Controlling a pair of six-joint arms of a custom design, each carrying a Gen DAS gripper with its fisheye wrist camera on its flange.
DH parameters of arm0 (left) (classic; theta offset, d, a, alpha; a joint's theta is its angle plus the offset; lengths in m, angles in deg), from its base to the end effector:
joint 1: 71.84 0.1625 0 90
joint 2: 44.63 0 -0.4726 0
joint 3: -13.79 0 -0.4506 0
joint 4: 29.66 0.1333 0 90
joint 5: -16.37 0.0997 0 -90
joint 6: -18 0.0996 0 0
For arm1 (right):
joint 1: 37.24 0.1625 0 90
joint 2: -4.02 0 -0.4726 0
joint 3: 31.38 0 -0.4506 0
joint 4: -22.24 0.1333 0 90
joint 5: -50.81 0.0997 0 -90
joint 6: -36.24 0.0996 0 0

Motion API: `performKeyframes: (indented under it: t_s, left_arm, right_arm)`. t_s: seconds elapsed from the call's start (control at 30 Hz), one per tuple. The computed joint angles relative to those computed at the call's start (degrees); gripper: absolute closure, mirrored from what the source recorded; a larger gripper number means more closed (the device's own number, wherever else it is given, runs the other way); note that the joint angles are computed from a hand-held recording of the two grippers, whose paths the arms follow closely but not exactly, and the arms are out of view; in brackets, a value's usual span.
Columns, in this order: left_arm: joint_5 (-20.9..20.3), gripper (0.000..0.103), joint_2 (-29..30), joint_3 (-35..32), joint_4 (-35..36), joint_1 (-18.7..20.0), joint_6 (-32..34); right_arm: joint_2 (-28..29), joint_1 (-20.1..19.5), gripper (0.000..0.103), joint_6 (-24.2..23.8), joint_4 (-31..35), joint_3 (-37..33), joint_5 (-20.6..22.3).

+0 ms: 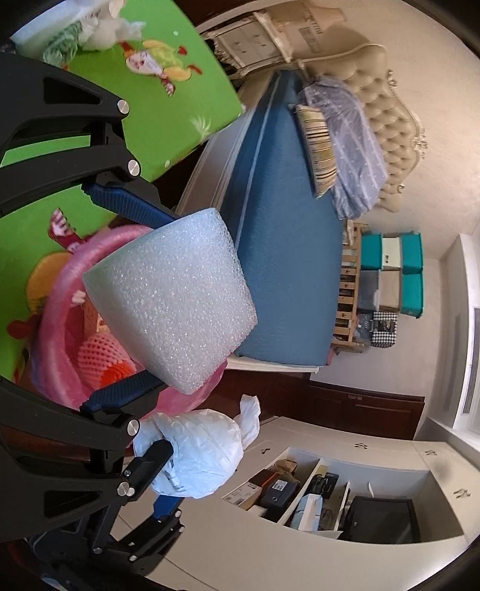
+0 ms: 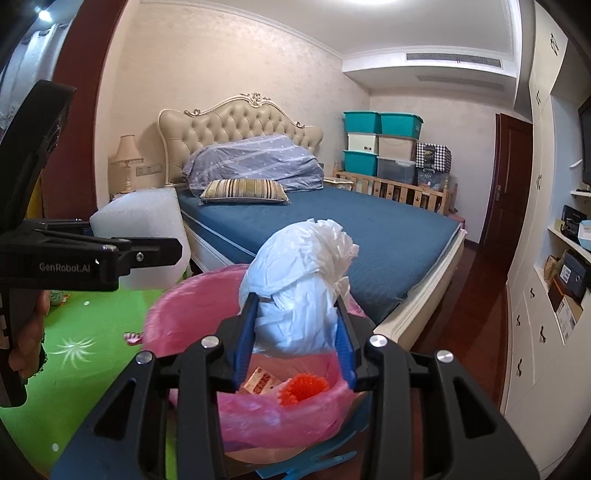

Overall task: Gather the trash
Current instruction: 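Open both tools to drop the foam block and bag into the bin, then swing both empty tools back toward the items on the table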

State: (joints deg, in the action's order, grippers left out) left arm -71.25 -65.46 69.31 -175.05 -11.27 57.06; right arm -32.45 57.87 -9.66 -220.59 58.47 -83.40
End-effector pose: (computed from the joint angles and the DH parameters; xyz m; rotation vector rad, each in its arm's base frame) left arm -0.3425 -0.8868 0.0163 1.6911 2.5045 -0.5447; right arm 0.1262 -0.6944 0.1918 -0.0030 -1.6245 1.4131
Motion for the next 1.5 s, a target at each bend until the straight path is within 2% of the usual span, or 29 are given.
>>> performKeyframes:
  t_s: [0.07,0.1,0.13,0.17,0.37,0.43,0.6,0.73,0.9,1.03,1.1,1.23,1.4,1.5]
  left_arm:
    - [-0.1,0.031,1.2,-1.8,1.3,0.1,-1.0]
    - [0.3,0.027,1.7,-2.4,1.4,0.0,-1.5]
    - [1.0,0.021,2.4,-3.3,1.4,0.0,-2.1]
    - [0.9,0.010,2.9,-4.0,1.5,0.1,-2.5]
    - [3.0,0.009,2.5,-3.8,-1.8,0.8,-0.9]
    - [3.8,0.009,1.1,-2.1,-4.8,1.1,-0.2]
    - [7.0,0.008,-4.8,7.2,-14.6,1.9,3.8]
    - [6.9,0.006,-10.4,15.0,-21.4,3.7,8.8]
    - [5.9,0.006,-15.9,20.1,-21.6,6.6,10.8]
    - [6.8,0.006,-18.8,22.5,-26.7,9.3,14.1]
    - [9.0,0.006,-19.1,21.7,-29.2,11.0,15.5]
    - [11.7,0.006,-19.3,18.8,-30.9,13.7,13.9]
    - [15.1,0.006,-18.7,15.5,-34.2,16.0,15.7]
    - [16.2,0.006,-18.8,13.4,-32.7,17.3,12.9]
  right_arm:
    - [-0.2,-0.6,0.059,0.6,0.7,0.3,1.2]
    - [-0.2,-0.9,0.053,0.9,1.6,0.3,1.9]
    - [-0.2,-1.2,0.034,0.9,2.0,0.4,2.4]
    - [-0.1,-1.6,0.023,0.3,1.7,0.4,2.7]
    - [0.7,-0.8,0.022,-2.1,-3.1,1.3,0.1]
    - [0.7,0.2,0.019,-2.8,-5.3,2.4,-0.5]
    - [1.8,2.9,0.010,-4.4,-9.0,3.5,-1.3]
    - [3.7,4.5,0.008,-1.3,-8.2,2.7,-1.5]
    - [7.4,5.9,0.008,2.9,-1.1,-2.2,-1.4]
    - [10.2,6.8,0.008,5.4,6.5,-6.1,-0.2]
    - [11.9,7.5,0.008,6.1,10.4,-8.6,0.7]
    - [15.4,8.7,0.008,6.6,16.8,-14.5,2.1]
    - [21.2,10.4,0.009,4.8,24.2,-24.3,4.6]
    - [23.9,11.1,0.017,4.7,30.0,-29.9,5.1]
